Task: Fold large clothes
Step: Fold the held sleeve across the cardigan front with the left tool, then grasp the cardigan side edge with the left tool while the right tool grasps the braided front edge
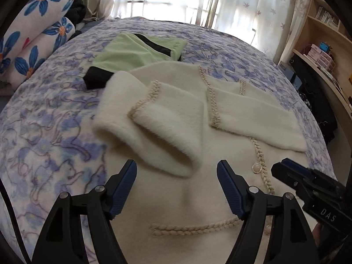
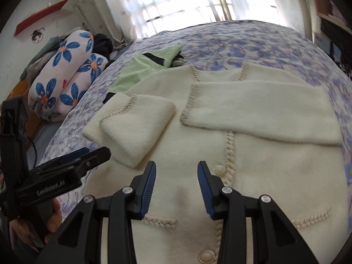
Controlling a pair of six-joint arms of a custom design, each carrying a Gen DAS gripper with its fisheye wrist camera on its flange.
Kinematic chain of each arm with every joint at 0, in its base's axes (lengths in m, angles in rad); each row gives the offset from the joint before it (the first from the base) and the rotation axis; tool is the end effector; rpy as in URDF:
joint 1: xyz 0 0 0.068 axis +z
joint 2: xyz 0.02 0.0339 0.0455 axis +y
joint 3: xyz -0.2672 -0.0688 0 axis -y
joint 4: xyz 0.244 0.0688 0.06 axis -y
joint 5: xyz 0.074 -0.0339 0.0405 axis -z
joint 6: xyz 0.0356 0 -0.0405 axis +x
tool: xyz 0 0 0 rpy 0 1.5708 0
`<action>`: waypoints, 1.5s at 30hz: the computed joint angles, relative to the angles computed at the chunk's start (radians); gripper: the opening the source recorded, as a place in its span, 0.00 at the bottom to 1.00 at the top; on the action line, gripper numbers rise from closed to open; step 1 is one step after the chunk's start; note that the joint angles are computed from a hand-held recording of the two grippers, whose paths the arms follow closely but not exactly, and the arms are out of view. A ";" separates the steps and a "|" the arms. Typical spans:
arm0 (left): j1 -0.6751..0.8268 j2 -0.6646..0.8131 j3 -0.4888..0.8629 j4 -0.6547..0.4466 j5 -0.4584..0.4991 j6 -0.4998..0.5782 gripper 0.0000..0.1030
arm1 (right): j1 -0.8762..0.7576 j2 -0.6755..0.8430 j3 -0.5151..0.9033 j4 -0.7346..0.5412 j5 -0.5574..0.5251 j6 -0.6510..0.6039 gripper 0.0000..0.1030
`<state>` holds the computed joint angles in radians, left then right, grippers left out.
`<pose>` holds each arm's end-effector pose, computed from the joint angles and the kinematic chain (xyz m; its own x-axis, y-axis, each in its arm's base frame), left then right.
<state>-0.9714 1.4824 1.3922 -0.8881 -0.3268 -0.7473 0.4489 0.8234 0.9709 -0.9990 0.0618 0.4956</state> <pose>0.1815 -0.2454 0.3281 -0.8060 0.0387 -0.5906 0.1813 0.9660 -0.1842 0.1299 0.0601 0.3223 -0.7848 0.1488 -0.6017 -0.0265 0.9618 0.2725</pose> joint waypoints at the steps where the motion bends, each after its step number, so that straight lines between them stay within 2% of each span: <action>1: -0.005 -0.017 -0.006 -0.026 -0.029 -0.011 0.72 | 0.021 0.017 0.013 0.004 0.013 -0.004 0.38; 5: -0.001 -0.095 -0.062 -0.088 -0.075 -0.053 0.72 | 0.103 0.110 0.065 0.028 0.052 -0.035 0.38; 14: 0.055 -0.194 -0.221 -0.080 -0.036 -0.104 0.72 | 0.182 0.355 0.133 0.137 0.008 -0.074 0.38; 21: 0.065 -0.216 -0.273 -0.044 -0.012 -0.113 0.72 | 0.227 0.572 0.223 0.171 0.081 -0.109 0.38; 27: 0.053 -0.217 -0.280 -0.051 -0.013 -0.131 0.72 | 0.250 0.706 0.289 0.166 0.192 -0.136 0.38; 28: 0.051 -0.217 -0.281 -0.053 -0.013 -0.133 0.72 | 0.252 0.717 0.296 0.166 0.205 -0.144 0.33; 29: 0.048 -0.217 -0.281 -0.056 -0.014 -0.137 0.72 | 0.251 0.716 0.299 0.177 0.211 -0.158 0.16; 30: 0.044 -0.216 -0.279 -0.062 -0.017 -0.142 0.72 | 0.246 0.711 0.304 0.186 0.206 -0.177 0.08; 31: 0.038 -0.215 -0.277 -0.067 -0.023 -0.146 0.72 | 0.239 0.713 0.323 0.177 0.210 -0.189 0.08; 36: 0.011 -0.221 -0.265 -0.093 -0.064 -0.153 0.72 | 0.131 0.572 0.388 0.184 0.234 -0.228 0.07; 40: 0.005 -0.217 -0.257 -0.096 -0.074 -0.146 0.72 | -0.076 0.437 0.411 0.178 0.137 -0.236 0.08; 42: 0.009 -0.211 -0.256 -0.089 -0.064 -0.141 0.72 | -0.218 0.398 0.395 0.146 0.044 -0.243 0.10; 44: 0.013 -0.197 -0.253 -0.082 -0.052 -0.136 0.72 | -0.342 0.383 0.342 0.103 -0.032 -0.272 0.24; 45: 0.016 -0.190 -0.249 -0.077 -0.045 -0.131 0.72 | -0.391 0.380 0.305 0.079 -0.047 -0.284 0.28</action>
<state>-0.9554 1.2929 1.1427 -0.9650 -0.3720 -0.8785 0.0579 1.2033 1.2757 -0.9198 0.0147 0.2118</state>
